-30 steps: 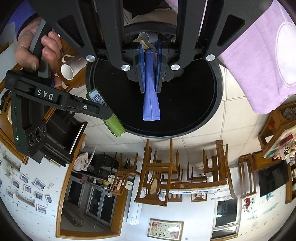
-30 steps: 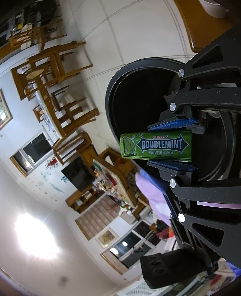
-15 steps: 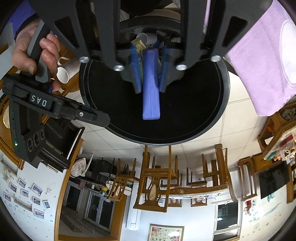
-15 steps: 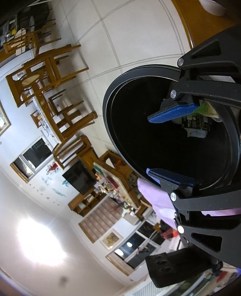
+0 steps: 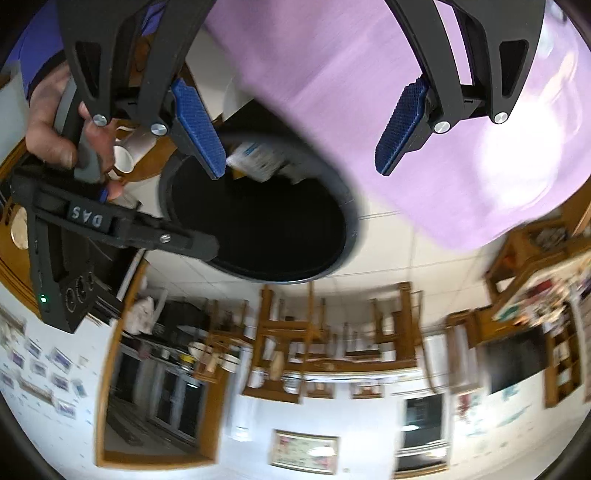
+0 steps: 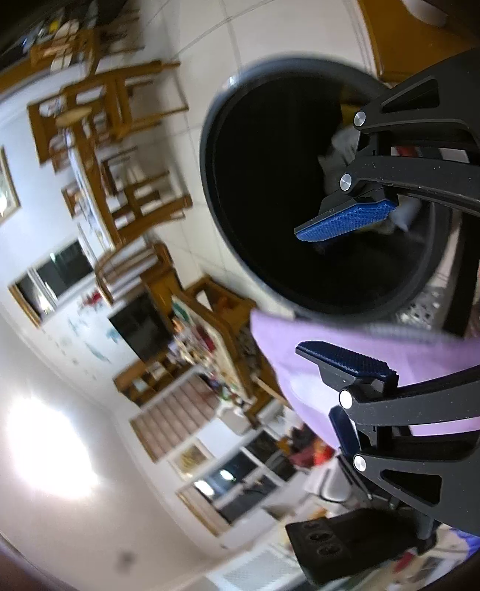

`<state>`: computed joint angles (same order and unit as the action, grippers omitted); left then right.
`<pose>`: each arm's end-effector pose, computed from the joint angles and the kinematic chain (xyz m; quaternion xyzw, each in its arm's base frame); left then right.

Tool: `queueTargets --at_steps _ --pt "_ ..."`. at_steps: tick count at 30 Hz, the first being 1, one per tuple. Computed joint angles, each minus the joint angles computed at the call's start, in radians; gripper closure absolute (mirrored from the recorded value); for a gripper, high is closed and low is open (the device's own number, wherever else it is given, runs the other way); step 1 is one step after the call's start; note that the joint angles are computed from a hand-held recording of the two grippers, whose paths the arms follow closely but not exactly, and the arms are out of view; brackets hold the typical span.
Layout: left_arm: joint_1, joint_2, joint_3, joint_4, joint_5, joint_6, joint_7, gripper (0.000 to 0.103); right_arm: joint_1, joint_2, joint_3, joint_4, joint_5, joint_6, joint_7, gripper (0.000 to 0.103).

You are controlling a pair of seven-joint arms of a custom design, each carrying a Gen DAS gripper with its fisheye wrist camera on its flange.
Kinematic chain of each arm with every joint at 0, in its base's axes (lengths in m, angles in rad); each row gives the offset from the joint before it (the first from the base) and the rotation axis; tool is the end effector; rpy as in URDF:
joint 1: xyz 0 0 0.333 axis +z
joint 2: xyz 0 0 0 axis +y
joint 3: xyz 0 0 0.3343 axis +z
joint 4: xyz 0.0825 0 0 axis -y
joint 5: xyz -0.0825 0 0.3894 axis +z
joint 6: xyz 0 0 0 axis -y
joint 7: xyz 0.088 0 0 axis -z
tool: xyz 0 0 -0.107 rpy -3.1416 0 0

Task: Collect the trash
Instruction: 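Open the left tool to drop the blue cylinder while the right tool drops the Doublemint box, then grasp the eye-drop bottle with the left tool while the right tool grasps the white bottle cap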

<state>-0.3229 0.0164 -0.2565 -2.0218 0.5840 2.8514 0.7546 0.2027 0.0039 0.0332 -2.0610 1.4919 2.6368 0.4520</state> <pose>0.4921 -0.3563 0.5470 -0.5553 0.7171 -0.3620 0.2155 0.5763 0.1126 0.4921 -0.6490 0.5505 -0.0323 0.5241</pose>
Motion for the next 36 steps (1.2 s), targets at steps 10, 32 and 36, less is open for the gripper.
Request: queueTargets --at_steps 10,32,36 --pt "0.171 -0.449 0.017 -0.46 -0.107 -0.087 -0.093 0.02 0.17 0.035 0.119 0.066 -0.254 0.057 0.167 0.041" --pt "0.246 -0.562 0.07 -0.587 -0.395 -0.196 0.322 0.05 0.381 0.389 0.202 0.416 -1.186 -0.004 0.806 0.041" --pt "0.253 -0.573 0.075 -0.607 -0.429 -0.172 0.355 0.05 0.407 0.415 0.186 0.428 -1.289 0.016 0.85 0.055"
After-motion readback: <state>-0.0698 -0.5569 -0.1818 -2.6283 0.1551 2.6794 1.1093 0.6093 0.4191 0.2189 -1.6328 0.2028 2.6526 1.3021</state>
